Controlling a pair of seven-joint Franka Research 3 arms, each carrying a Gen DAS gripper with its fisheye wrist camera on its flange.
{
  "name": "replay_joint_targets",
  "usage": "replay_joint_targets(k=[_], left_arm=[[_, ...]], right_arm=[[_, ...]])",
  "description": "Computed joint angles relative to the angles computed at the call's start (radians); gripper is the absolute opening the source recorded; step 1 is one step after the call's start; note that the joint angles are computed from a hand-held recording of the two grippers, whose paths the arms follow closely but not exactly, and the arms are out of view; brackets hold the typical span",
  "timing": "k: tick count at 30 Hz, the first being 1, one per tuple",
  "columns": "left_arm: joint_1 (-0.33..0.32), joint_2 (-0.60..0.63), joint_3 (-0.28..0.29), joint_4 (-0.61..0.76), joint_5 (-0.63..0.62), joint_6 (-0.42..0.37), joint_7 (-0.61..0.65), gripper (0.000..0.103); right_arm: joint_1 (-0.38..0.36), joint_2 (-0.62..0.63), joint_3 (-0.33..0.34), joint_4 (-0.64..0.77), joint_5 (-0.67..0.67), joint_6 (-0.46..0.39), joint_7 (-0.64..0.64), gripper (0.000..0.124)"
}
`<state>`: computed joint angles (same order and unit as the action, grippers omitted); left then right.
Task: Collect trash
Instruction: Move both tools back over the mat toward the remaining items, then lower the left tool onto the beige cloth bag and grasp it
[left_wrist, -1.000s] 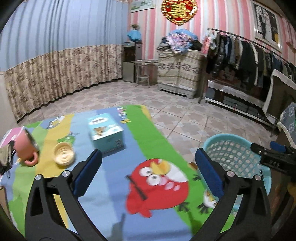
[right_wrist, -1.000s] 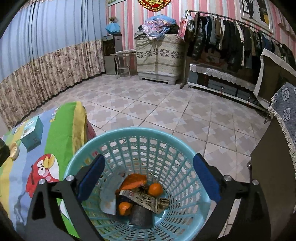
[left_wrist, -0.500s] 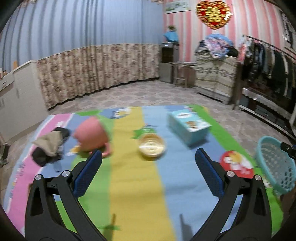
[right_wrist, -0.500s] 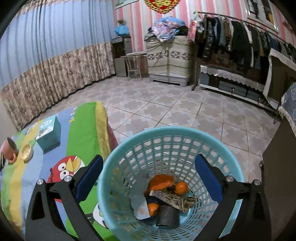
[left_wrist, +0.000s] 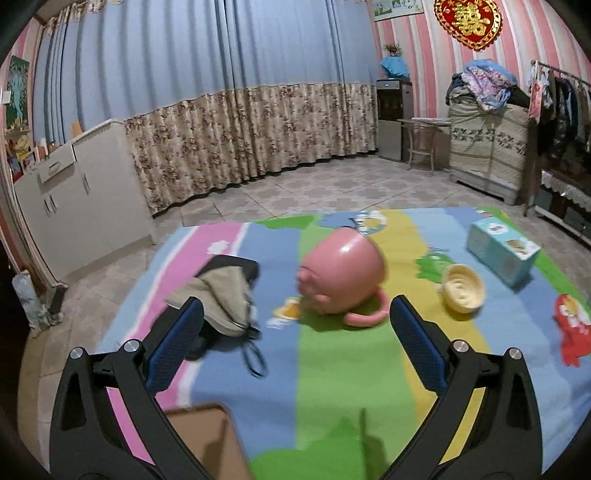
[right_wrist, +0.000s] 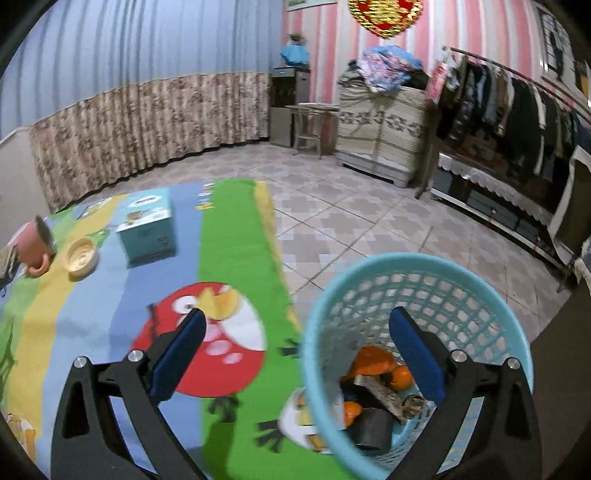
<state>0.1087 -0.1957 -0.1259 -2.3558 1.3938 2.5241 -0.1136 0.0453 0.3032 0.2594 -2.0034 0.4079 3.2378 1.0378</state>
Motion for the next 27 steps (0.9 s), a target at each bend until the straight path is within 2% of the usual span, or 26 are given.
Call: replay_joint_targets(k=[4,9,15,20,22,27], left_arm=[[0.030,0.006,0.035,0.003,-0.030,0.027,0.042,0.098],[0.076,0.019,0.064,0.003,-0.024,0.090,0.026,0.098],[0.115,0.051,0.084,0.007,-0.007,0.137,0.005,0.098],[0.151,0.080,0.119,0.003,-0.062,0.243,0.001,0.097],[0.154,0.095,0.116,0.014,-0.115,0.224,0.048,0.097],[0.146,0.128,0.107,0.043,-0.139,0.173,0.101,0.097]], right_arm=[[-0.013,-0.018,0.062,-0.020,0.011,-0.009,-0.023,0.097],[0.035,0.002,0.087,0.020,0.025,-0.055,-0.058,0.097],[0.220,0.056,-0.039,0.108,-0.012,-0.126,-0.007,0.097],[0.298,0.104,-0.081,0.186,-0.060,-0.174,0.022,0.097],[0.325,0.131,-0.099,0.229,-0.078,-0.201,0.045,0.097],[0.395,0.189,-0.161,0.317,-0.146,-0.255,0.115,0.097]])
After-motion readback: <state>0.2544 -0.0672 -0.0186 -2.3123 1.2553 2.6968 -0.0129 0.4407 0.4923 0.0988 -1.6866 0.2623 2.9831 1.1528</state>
